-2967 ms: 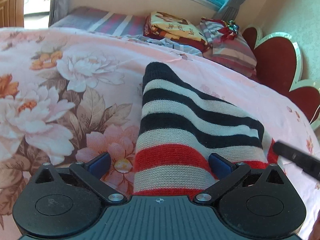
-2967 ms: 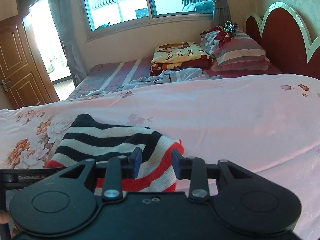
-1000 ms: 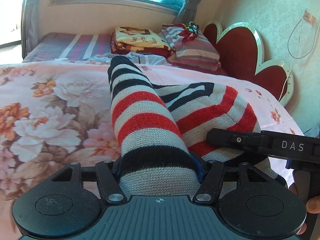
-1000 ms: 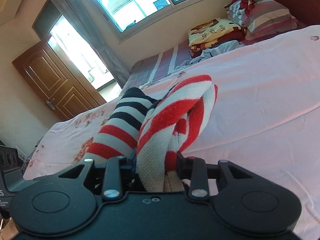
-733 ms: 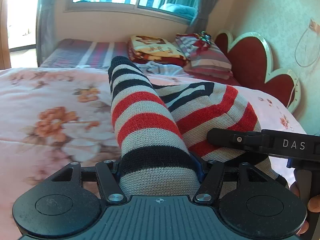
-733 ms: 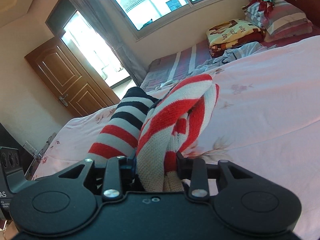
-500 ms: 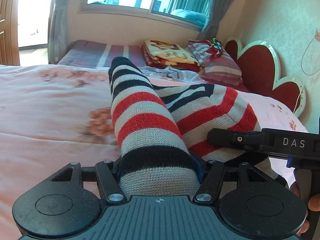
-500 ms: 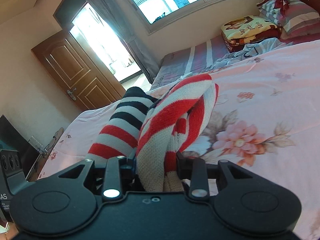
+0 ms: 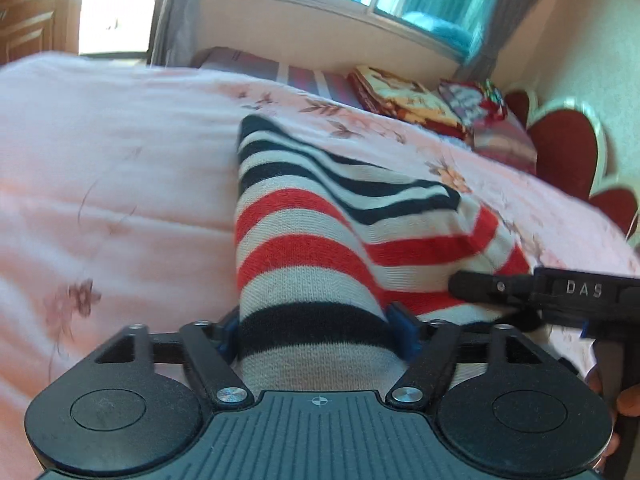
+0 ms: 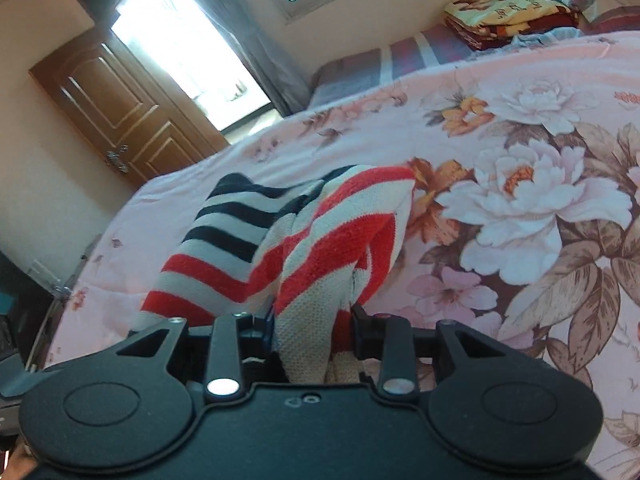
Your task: Fold small clothes
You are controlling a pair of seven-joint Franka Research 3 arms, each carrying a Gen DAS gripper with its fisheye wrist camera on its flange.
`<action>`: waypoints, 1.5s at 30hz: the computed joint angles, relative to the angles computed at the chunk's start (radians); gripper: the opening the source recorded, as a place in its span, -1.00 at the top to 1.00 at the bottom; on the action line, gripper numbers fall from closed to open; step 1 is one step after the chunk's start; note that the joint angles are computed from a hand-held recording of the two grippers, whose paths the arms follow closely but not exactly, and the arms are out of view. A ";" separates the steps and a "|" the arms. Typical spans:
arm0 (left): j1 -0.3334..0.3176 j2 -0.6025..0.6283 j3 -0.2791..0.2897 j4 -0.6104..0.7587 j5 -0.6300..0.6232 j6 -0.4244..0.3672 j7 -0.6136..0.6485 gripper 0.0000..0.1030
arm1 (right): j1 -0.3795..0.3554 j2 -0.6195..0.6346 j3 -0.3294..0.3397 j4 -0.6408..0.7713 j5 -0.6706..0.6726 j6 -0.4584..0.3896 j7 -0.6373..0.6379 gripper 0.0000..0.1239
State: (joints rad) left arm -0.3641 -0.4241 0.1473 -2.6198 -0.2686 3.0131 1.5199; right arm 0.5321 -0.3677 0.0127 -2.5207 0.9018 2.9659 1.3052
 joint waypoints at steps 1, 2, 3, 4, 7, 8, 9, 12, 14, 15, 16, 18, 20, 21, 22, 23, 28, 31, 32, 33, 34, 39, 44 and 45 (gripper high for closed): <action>-0.013 0.001 0.013 -0.010 -0.013 0.012 0.006 -0.76 | 0.016 -0.002 -0.019 -0.004 0.038 0.006 -0.012 0.31; -0.028 -0.001 0.028 -0.015 -0.022 0.019 0.017 -0.78 | -0.002 -0.010 -0.005 -0.012 0.023 0.011 0.012 0.28; -0.037 -0.006 0.035 -0.020 -0.029 0.018 0.021 -0.78 | -0.034 -0.021 0.024 -0.021 -0.024 0.011 0.050 0.25; -0.018 -0.013 0.017 -0.020 -0.021 0.005 0.004 -0.78 | -0.079 -0.035 0.061 -0.028 -0.092 0.004 0.103 0.25; 0.112 -0.062 -0.110 -0.037 0.074 0.002 -0.094 -0.78 | -0.213 -0.115 0.179 -0.066 -0.296 0.015 0.261 0.28; 0.123 -0.083 -0.122 -0.046 0.102 0.001 -0.106 -0.78 | -0.236 -0.154 0.202 -0.083 -0.339 0.017 0.285 0.29; 0.118 -0.109 -0.122 -0.053 0.124 -0.016 -0.106 -0.78 | -0.230 -0.193 0.206 -0.100 -0.362 0.025 0.289 0.29; 0.107 -0.128 -0.124 -0.063 0.172 -0.051 -0.115 -0.78 | -0.181 -0.271 0.195 -0.134 -0.417 -0.001 0.282 0.29; 0.107 -0.117 -0.134 -0.066 0.192 -0.072 -0.130 -0.78 | -0.168 -0.310 0.210 -0.165 -0.458 -0.025 0.298 0.29; 0.115 -0.107 -0.147 -0.069 0.200 -0.060 -0.149 -0.78 | -0.160 -0.323 0.212 -0.179 -0.476 -0.042 0.307 0.31; 0.119 -0.106 -0.152 -0.076 0.205 -0.050 -0.165 -0.79 | -0.173 -0.325 0.231 -0.186 -0.506 -0.060 0.324 0.33; 0.115 -0.099 -0.149 -0.078 0.213 -0.043 -0.186 -0.83 | -0.242 -0.332 0.296 -0.201 -0.584 -0.097 0.387 0.36; 0.095 -0.095 -0.134 -0.077 0.216 -0.046 -0.184 -0.86 | -0.312 -0.319 0.345 -0.207 -0.662 -0.124 0.437 0.26; 0.103 -0.095 -0.143 -0.076 0.222 -0.048 -0.197 -0.86 | -0.312 -0.307 0.338 -0.216 -0.661 -0.109 0.463 0.15; 0.111 -0.098 -0.152 -0.078 0.229 -0.053 -0.211 -0.86 | -0.316 -0.305 0.340 -0.218 -0.664 -0.105 0.498 0.08; 0.110 -0.102 -0.151 -0.078 0.232 -0.061 -0.216 -0.86 | -0.326 -0.305 0.352 -0.216 -0.683 -0.103 0.523 0.09; 0.090 -0.130 -0.123 -0.083 0.224 -0.093 -0.205 -0.94 | -0.303 -0.382 0.358 -0.242 -0.741 -0.128 0.618 0.26; 0.097 -0.129 -0.130 -0.084 0.223 -0.103 -0.217 -1.00 | -0.340 -0.433 0.407 -0.259 -0.799 -0.149 0.704 0.22; 0.094 -0.129 -0.129 -0.081 0.220 -0.109 -0.218 -1.00 | -0.352 -0.418 0.413 -0.243 -0.821 -0.195 0.717 0.23; 0.092 -0.127 -0.130 -0.075 0.220 -0.121 -0.218 -1.00 | -0.340 -0.404 0.396 -0.238 -0.824 -0.213 0.724 0.21; 0.086 -0.130 -0.126 -0.072 0.218 -0.131 -0.210 -1.00 | -0.326 -0.408 0.380 -0.241 -0.819 -0.213 0.744 0.21; 0.154 -0.153 -0.200 -0.024 0.255 -0.277 -0.289 -1.00 | -0.253 -0.469 0.315 -0.255 -0.802 -0.199 0.795 0.06; 0.192 -0.229 -0.243 0.020 0.274 -0.476 -0.400 -1.00 | -0.182 -0.568 0.259 -0.266 -0.775 -0.253 0.775 -0.05; 0.204 -0.256 -0.261 0.029 0.295 -0.527 -0.426 -1.00 | -0.173 -0.597 0.251 -0.270 -0.769 -0.272 0.766 -0.08</action>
